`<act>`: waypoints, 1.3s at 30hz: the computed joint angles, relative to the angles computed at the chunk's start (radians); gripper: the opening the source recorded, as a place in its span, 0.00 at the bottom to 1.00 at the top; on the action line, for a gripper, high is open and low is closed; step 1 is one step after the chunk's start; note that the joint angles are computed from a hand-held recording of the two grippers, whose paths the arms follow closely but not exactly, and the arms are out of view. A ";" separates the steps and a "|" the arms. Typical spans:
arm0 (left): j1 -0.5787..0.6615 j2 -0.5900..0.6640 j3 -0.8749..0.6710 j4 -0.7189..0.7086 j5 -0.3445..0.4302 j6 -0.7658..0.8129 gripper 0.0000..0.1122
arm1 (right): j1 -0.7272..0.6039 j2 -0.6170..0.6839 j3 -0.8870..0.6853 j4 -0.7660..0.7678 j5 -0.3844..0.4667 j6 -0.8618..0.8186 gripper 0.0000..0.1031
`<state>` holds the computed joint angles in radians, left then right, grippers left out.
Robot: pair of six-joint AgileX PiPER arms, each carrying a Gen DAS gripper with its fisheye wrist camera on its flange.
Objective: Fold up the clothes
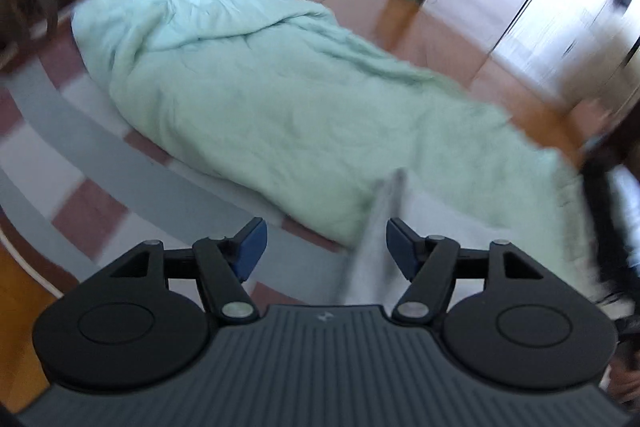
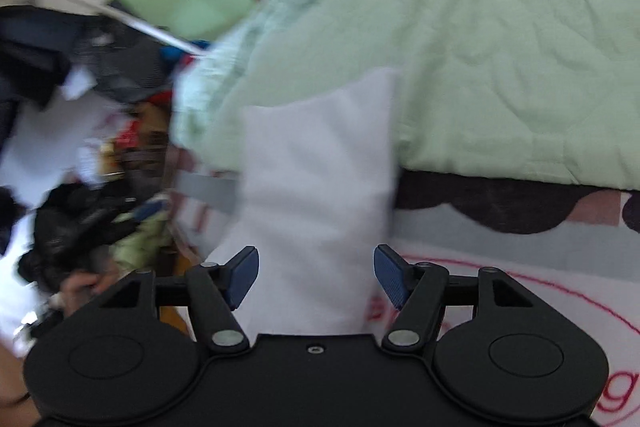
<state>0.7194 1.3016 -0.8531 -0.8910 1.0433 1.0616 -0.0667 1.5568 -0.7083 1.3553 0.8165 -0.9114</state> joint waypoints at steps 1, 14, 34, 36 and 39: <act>-0.039 0.019 0.005 -0.012 -0.005 0.009 0.59 | 0.040 0.035 -0.019 0.005 -0.051 0.020 0.67; -0.250 0.414 -0.053 -0.085 -0.013 0.016 0.73 | 0.095 0.278 -0.145 0.228 0.038 -0.129 0.43; -0.610 0.261 -0.466 -0.085 -0.046 -0.195 0.08 | 0.121 -0.085 -0.416 -0.327 -0.305 0.241 0.29; -0.674 0.308 -0.573 -0.041 -0.042 -0.292 0.08 | 0.063 -0.059 -0.488 -0.378 -0.243 0.298 0.28; -0.768 0.402 -0.680 0.048 -0.091 -0.453 0.09 | -0.015 0.017 -0.580 -0.409 -0.179 0.351 0.28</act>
